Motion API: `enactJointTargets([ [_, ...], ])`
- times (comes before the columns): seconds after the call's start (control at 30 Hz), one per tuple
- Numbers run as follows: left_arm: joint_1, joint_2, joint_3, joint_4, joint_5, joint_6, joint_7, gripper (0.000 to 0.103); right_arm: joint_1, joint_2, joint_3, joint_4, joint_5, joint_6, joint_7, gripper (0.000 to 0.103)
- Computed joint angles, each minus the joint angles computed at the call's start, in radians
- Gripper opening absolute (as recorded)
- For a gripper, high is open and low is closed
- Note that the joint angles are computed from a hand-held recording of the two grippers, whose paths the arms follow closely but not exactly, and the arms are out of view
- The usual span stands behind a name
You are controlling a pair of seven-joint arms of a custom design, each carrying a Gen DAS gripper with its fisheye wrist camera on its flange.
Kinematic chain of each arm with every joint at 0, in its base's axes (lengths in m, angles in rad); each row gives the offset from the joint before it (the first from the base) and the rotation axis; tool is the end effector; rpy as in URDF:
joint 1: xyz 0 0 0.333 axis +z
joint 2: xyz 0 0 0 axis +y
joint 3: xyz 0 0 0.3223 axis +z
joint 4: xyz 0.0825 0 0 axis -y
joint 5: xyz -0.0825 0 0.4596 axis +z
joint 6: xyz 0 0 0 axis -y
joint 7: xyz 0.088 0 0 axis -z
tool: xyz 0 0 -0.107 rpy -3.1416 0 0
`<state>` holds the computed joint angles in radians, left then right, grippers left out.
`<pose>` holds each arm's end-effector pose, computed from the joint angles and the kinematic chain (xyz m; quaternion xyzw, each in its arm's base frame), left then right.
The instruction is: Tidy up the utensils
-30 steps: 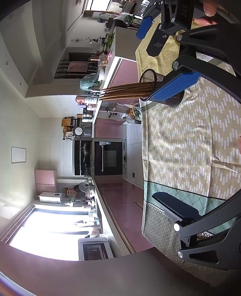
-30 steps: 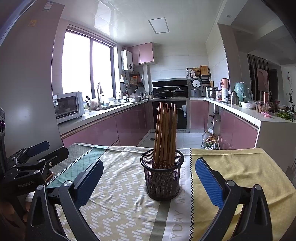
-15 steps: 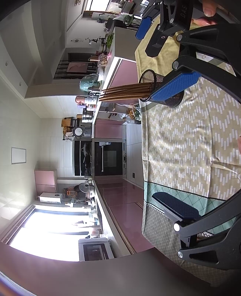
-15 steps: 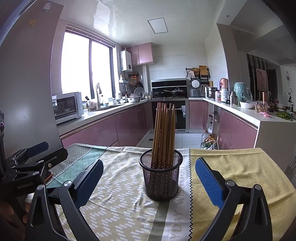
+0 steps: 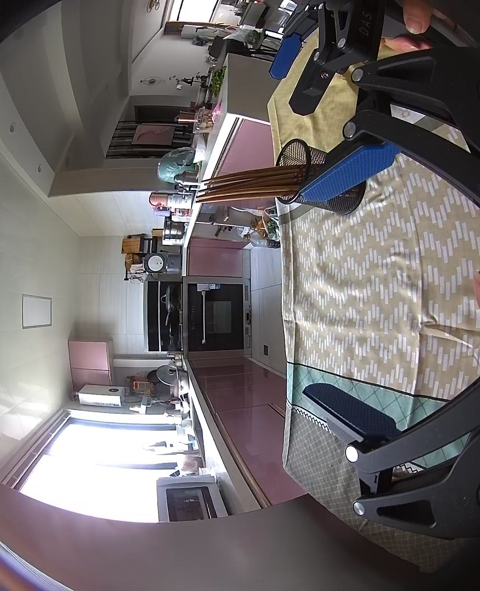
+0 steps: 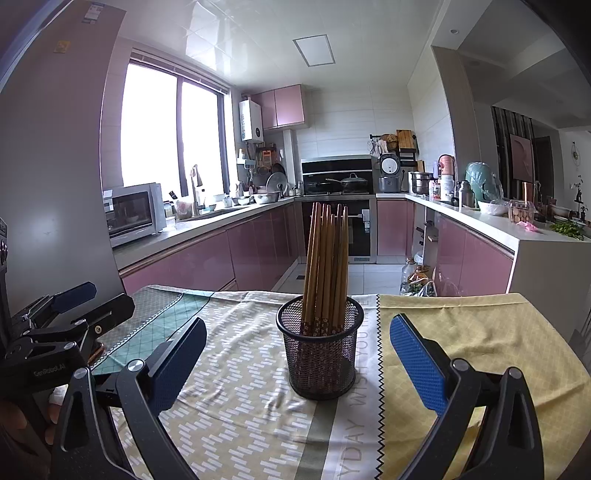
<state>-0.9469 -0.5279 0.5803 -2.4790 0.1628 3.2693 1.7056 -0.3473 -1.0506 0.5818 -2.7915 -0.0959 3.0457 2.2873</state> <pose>0.4860 -0.1663 0.5740 -0.3975 0.7029 -0.5148 0.2879 0.3809 0.1196 0.5599 -0.4756 0.6487 -0.4435 0.3954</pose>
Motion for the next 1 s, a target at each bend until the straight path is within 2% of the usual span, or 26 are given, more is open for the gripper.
enactJointTargets([
  [0.6,0.000,0.000,0.001,0.000,0.006,0.001,-0.005,0.097,-0.009,-0.006,0.008,-0.004,-0.002,0.005,0.008,0.096],
  [1.0,0.021,0.008,-0.018,0.001,0.018,0.008,-0.028,0.097,-0.006,-0.004,0.008,-0.001,-0.004,0.002,0.006,0.096],
])
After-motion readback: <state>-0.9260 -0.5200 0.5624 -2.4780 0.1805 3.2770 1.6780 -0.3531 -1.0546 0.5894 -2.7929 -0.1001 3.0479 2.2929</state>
